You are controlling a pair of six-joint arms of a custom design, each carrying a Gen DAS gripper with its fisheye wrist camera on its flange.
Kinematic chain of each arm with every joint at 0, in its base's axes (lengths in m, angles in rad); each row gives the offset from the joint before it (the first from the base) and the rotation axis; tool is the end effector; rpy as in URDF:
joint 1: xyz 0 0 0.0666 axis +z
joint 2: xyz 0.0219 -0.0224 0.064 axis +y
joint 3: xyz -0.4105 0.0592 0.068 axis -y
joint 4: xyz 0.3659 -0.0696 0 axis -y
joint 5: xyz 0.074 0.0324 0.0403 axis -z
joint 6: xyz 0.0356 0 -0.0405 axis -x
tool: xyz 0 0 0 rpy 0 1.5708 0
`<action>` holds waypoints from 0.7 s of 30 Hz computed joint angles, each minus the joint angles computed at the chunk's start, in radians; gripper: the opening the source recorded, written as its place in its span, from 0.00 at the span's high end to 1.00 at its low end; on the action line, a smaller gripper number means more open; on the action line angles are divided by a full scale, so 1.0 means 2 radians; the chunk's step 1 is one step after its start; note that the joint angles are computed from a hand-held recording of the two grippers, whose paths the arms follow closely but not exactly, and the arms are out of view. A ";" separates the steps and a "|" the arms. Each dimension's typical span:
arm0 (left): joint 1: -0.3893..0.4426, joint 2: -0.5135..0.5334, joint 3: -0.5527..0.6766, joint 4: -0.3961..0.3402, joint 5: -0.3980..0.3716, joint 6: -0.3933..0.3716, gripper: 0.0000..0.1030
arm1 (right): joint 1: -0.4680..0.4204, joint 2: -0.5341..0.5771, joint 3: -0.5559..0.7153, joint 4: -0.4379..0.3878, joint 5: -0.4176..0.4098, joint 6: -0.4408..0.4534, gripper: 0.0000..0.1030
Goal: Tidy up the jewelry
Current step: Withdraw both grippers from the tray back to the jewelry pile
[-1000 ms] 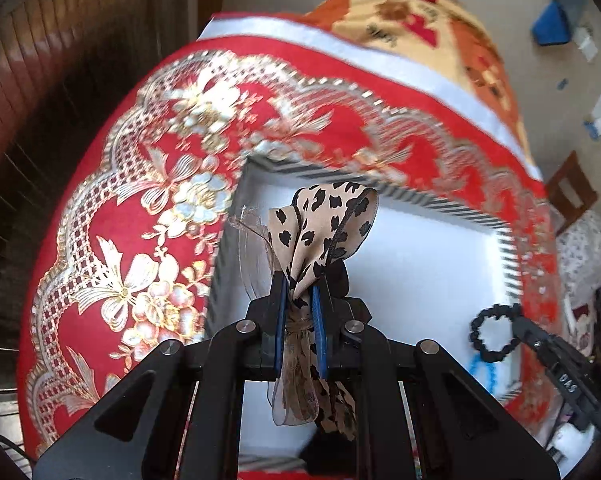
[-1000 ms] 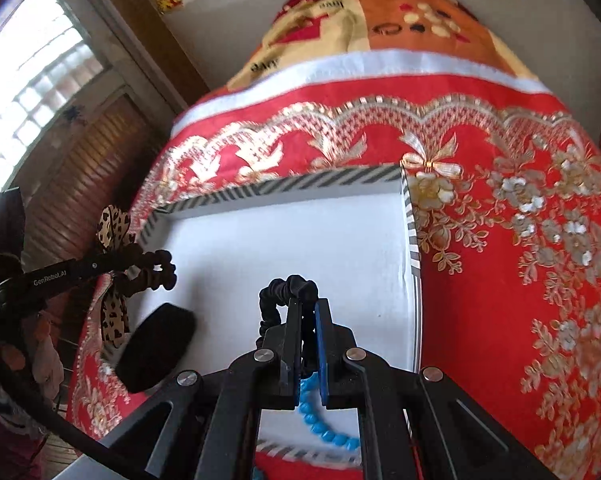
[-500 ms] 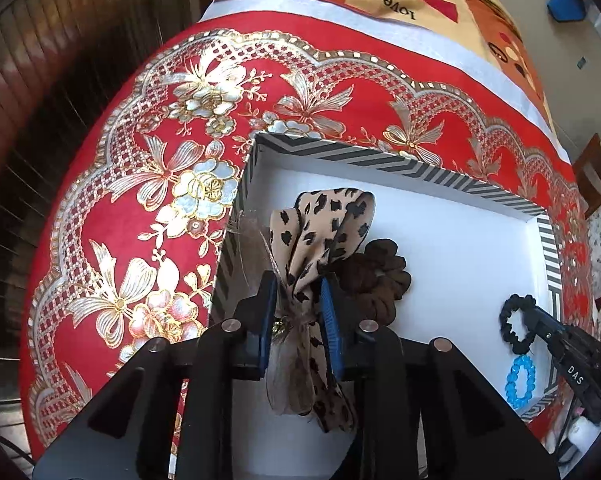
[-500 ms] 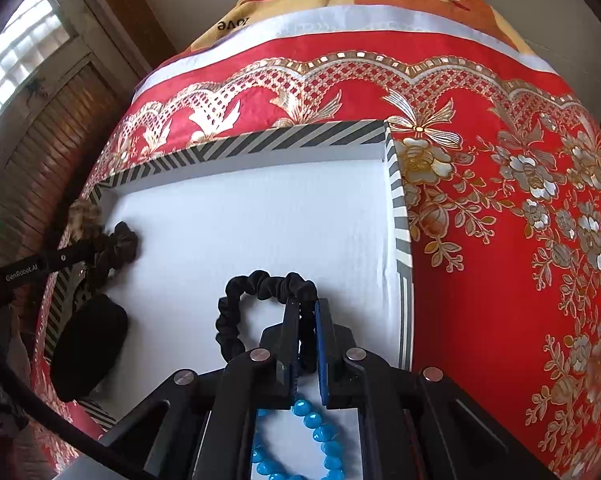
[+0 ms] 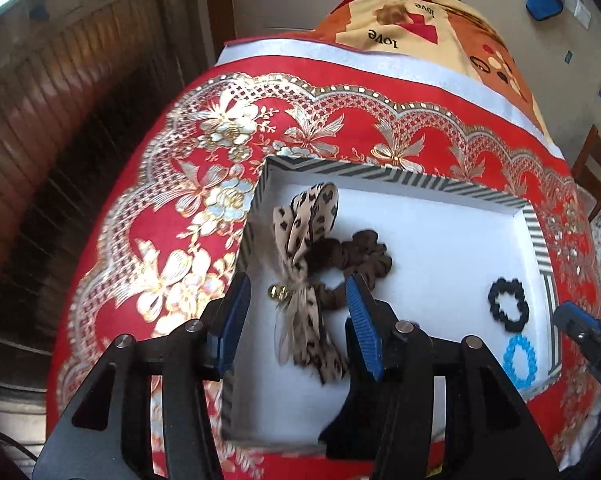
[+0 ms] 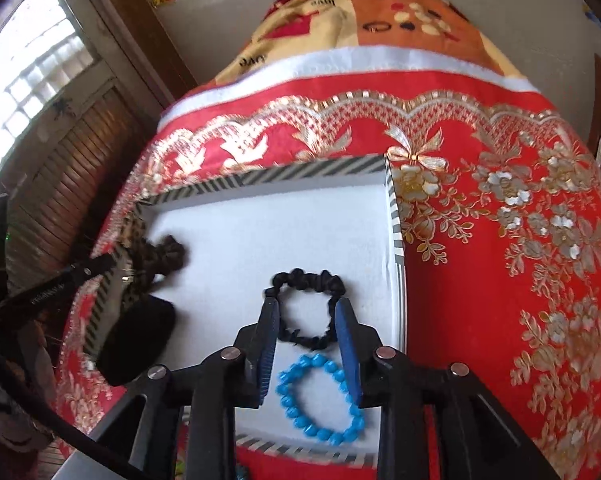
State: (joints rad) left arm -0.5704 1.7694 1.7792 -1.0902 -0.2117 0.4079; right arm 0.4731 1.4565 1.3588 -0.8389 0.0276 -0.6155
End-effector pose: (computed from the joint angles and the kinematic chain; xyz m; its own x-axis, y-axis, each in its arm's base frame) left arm 0.4975 -0.3107 0.4271 -0.8579 0.0896 -0.5059 0.1136 0.9934 -0.0167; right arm 0.4204 0.2136 0.4221 -0.8400 0.2184 -0.4966 0.0540 0.9445 0.3240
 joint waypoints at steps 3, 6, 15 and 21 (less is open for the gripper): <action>-0.007 -0.020 -0.024 0.009 0.003 0.005 0.52 | 0.018 -0.016 -0.003 -0.002 0.014 -0.015 0.65; -0.017 -0.041 -0.047 0.012 -0.006 0.010 0.52 | 0.039 -0.030 -0.005 -0.012 0.029 -0.022 0.64; -0.041 -0.112 -0.124 0.034 -0.003 0.012 0.52 | 0.105 -0.053 -0.012 -0.044 0.086 -0.065 0.62; -0.052 -0.148 -0.161 0.036 -0.004 0.013 0.52 | 0.147 -0.061 -0.014 -0.057 0.126 -0.098 0.61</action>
State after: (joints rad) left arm -0.6750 1.4733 1.4570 -1.0175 -0.2203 0.4338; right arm 0.7667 1.3340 1.3299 -0.9529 0.2801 -0.8117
